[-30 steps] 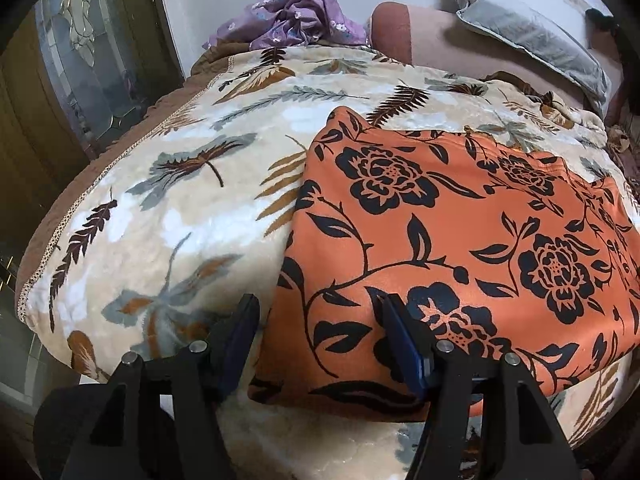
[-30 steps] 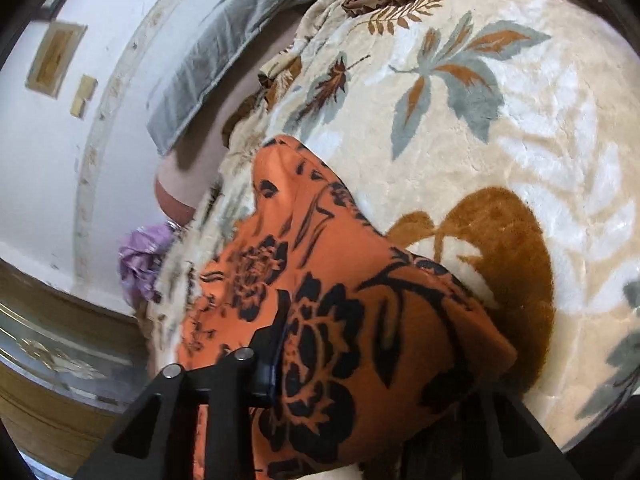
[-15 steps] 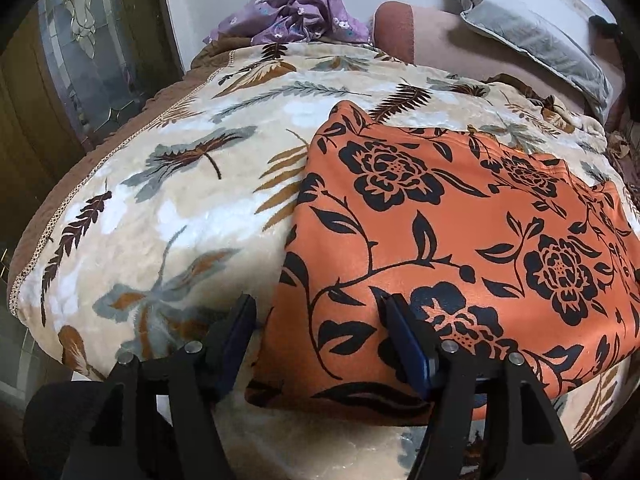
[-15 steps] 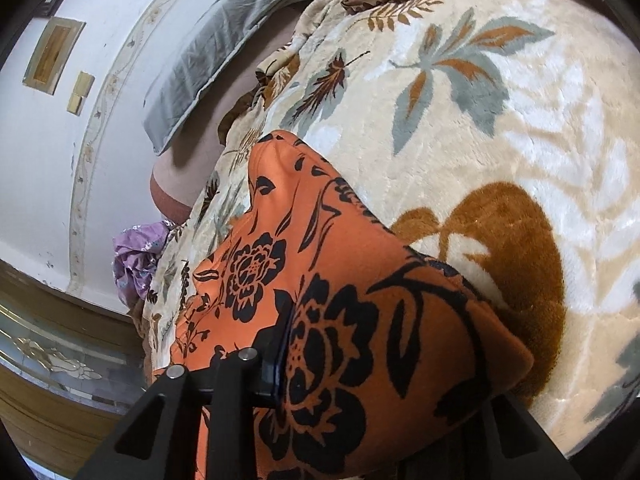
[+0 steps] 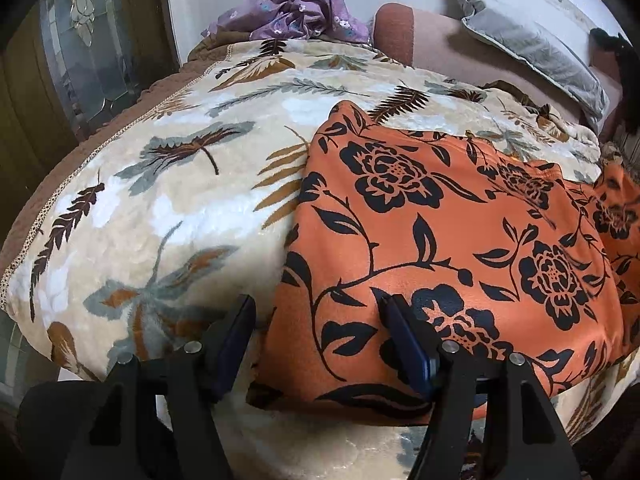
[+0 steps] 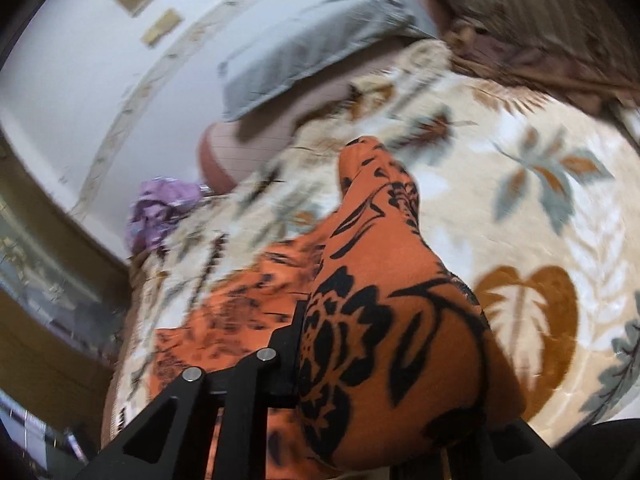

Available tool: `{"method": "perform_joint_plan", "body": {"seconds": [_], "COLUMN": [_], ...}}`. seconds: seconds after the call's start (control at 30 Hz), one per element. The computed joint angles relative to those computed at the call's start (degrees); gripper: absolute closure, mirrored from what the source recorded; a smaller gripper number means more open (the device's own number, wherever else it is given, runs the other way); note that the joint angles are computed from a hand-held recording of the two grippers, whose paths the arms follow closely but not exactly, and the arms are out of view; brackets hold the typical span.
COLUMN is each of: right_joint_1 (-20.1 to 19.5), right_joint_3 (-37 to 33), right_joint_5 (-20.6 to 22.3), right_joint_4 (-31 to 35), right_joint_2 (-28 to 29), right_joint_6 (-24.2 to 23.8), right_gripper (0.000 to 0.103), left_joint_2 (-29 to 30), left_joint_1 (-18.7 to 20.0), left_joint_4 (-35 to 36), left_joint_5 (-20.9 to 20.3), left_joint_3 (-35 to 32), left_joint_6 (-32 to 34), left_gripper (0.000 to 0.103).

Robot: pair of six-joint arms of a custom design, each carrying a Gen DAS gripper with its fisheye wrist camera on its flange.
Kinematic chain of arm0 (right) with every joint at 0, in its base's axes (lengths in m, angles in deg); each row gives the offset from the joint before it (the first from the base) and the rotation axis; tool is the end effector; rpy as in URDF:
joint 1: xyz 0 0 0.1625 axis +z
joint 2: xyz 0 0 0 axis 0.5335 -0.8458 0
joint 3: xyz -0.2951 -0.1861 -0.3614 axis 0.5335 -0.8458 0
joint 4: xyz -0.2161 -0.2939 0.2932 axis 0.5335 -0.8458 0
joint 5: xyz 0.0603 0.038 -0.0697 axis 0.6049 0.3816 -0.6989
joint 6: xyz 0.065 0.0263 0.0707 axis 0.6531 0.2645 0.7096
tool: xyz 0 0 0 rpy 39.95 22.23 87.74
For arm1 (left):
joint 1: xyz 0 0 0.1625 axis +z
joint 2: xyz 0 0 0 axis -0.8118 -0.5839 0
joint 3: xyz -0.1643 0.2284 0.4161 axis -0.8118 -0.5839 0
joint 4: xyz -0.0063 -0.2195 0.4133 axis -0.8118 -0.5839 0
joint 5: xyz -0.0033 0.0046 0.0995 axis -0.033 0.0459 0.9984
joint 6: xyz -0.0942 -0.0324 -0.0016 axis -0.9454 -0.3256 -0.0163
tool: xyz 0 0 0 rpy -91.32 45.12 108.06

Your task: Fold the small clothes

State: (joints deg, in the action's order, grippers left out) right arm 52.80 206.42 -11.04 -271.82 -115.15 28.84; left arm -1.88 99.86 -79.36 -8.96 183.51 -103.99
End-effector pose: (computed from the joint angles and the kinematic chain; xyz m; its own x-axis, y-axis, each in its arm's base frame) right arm 0.0738 -0.6138 0.2859 -0.9836 -0.0023 0.1806 -0.1272 0.7184 -0.6839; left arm -0.2009 -0.5238 0.1011 -0.6616 -0.3839 -0.6441 0.1924 0.7433 -0.6407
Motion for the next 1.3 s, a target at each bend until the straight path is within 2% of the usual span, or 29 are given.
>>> {"method": "perform_joint_plan", "body": {"seconds": [0.1, 0.23, 0.37, 0.47, 0.63, 0.73, 0.83, 0.87, 0.93, 0.97, 1.0, 1.17, 1.23, 1.3], "right_joint_1": [2.31, 5.50, 8.59, 10.66, 12.77, 13.16, 13.55, 13.17, 12.16, 11.34, 10.65, 8.85, 8.19, 7.43], "right_joint_3": [0.02, 0.02, -0.95, -1.49, -1.70, -1.61, -0.06, 0.44, 0.40, 0.13, 0.08, 2.65, 4.03, 4.54], "right_joint_5": [0.94, 2.26, 3.33, 2.76, 2.36, 2.69, 1.42, 2.46, 5.90, 9.27, 12.66, 17.94, 18.29, 17.34], "right_joint_4": [1.22, 3.00, 5.19, 6.74, 10.41, 13.89, 11.52, 10.79, 13.32, 16.61, 19.60, 23.84, 22.13, 19.97], "right_joint_2": [-0.02, 0.77, 3.62, 6.68, 11.37, 13.55, 14.81, 14.67, 13.71, 12.86, 11.89, 7.11, 5.50, 4.17], "right_joint_6": [-0.37, 0.02, 0.10, -0.48, -2.09, -4.68, -8.44, -9.89, -10.68, -10.89, -11.39, -17.55, -18.08, -18.28], "right_gripper": [0.084, 0.084, 0.084, 0.084, 0.084, 0.083, 0.077, 0.074, 0.060, 0.039, 0.030, 0.030, 0.031, 0.041], "left_joint_2": [-1.00, -4.59, -10.01, -13.72, -17.53, -18.38, -19.11, -19.37, -19.53, -19.49, -19.40, -19.16, -18.96, -18.15], "left_joint_1": [-0.18, -0.92, -1.37, -1.19, -0.80, -0.60, -0.41, -0.41, -0.57, -0.65, -0.81, -2.70, -3.57, -4.52], "left_joint_4": [-0.54, 2.75, 15.32, 23.11, 30.31, 31.85, 31.78, 30.98, 31.27, 31.19, 30.71, 29.41, 28.08, 22.11], "left_joint_5": [-0.31, 2.53, 6.87, 7.53, 7.26, 6.86, 6.50, 6.36, 6.36, 6.37, 6.38, 7.77, 8.17, 8.16], "left_joint_3": [0.41, 1.24, 1.49, 1.79, 2.70, 3.11, 3.46, 3.69, 3.67, 3.58, 3.48, 2.94, 2.92, 3.44], "left_joint_6": [0.30, -2.11, -11.74, -18.60, -26.50, -28.68, -29.46, -29.16, -29.58, -29.38, -28.71, -26.34, -25.10, -20.43], "left_gripper": [0.034, 0.034, 0.034, 0.034, 0.034, 0.034, 0.034, 0.034, 0.034, 0.034, 0.034, 0.034, 0.034, 0.034]}}
